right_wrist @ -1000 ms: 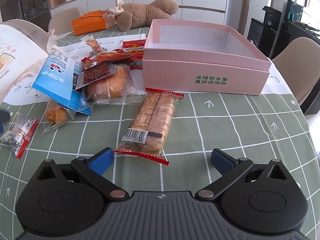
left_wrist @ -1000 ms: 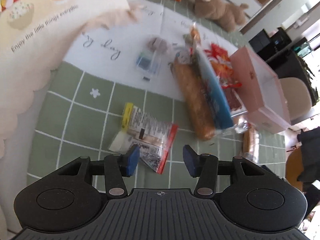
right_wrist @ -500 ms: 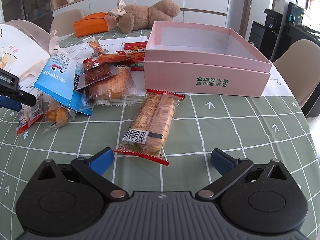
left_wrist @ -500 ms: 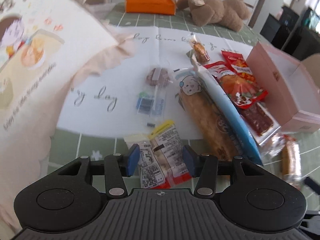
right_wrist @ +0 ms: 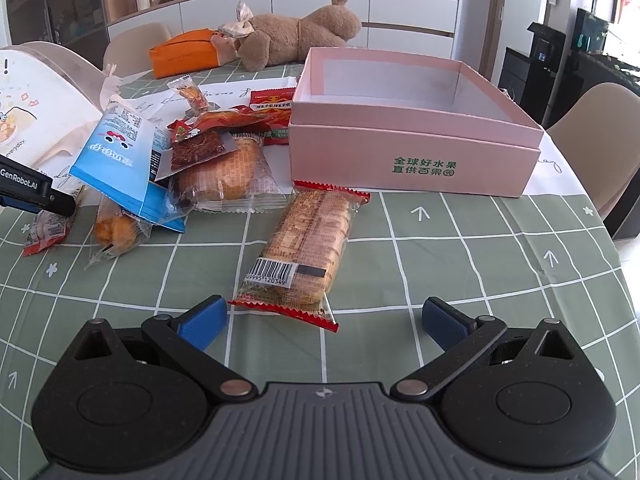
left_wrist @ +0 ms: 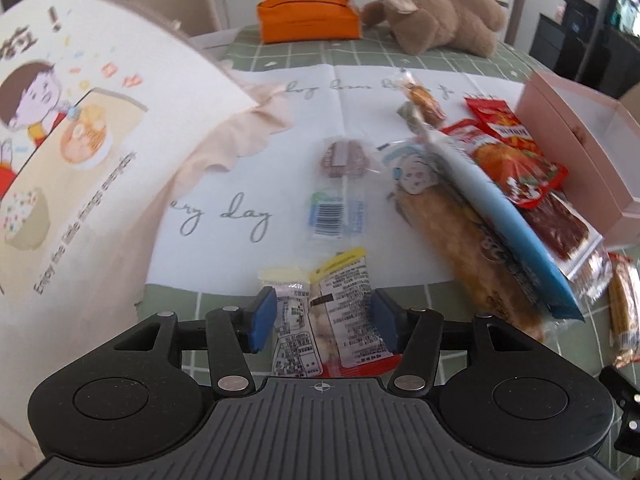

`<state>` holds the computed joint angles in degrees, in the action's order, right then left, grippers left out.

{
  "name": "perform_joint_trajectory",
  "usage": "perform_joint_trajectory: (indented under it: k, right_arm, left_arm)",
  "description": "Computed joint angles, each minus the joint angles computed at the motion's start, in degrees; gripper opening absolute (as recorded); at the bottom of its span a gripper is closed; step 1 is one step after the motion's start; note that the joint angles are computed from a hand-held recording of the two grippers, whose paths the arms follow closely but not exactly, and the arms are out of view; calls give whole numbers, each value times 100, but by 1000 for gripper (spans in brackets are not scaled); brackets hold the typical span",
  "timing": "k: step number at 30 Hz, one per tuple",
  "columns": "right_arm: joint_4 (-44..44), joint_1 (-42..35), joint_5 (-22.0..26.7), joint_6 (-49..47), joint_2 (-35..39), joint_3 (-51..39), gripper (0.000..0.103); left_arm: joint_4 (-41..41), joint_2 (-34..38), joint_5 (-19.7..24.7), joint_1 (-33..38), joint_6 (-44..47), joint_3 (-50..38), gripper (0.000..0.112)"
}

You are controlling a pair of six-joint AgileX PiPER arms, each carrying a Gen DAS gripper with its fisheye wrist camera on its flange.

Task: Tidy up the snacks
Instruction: 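Lift the held white packets off the mat with the left gripper, then grasp the wafer biscuit pack on the mat with the right gripper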

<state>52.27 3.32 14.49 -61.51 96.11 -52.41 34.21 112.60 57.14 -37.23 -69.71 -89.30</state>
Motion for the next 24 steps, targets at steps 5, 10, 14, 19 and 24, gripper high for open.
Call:
perform_joint_trajectory:
  k: [5,10,14,19,24]
  right_arm:
    - [-39,5,-20,59,-14,16,103]
    - [-268,23,-4,307,-3,-29,103]
    - [-228,69,-83,327,0,-19,103]
    - [-592,67,64,652,5,-93,103]
    - [-1594,-189,1317,1438,367,-1037,103]
  left_arm:
    - [-479,-379,-1379,246,785,682,67]
    - [-233,-657,-1444,174,88,944,61]
    - [-953,-340,-1240,242,678,458,64]
    - [-588,51,-733,-63,1114,12,66]
    - [-1383,-228,-745,-60,1387,152,56]
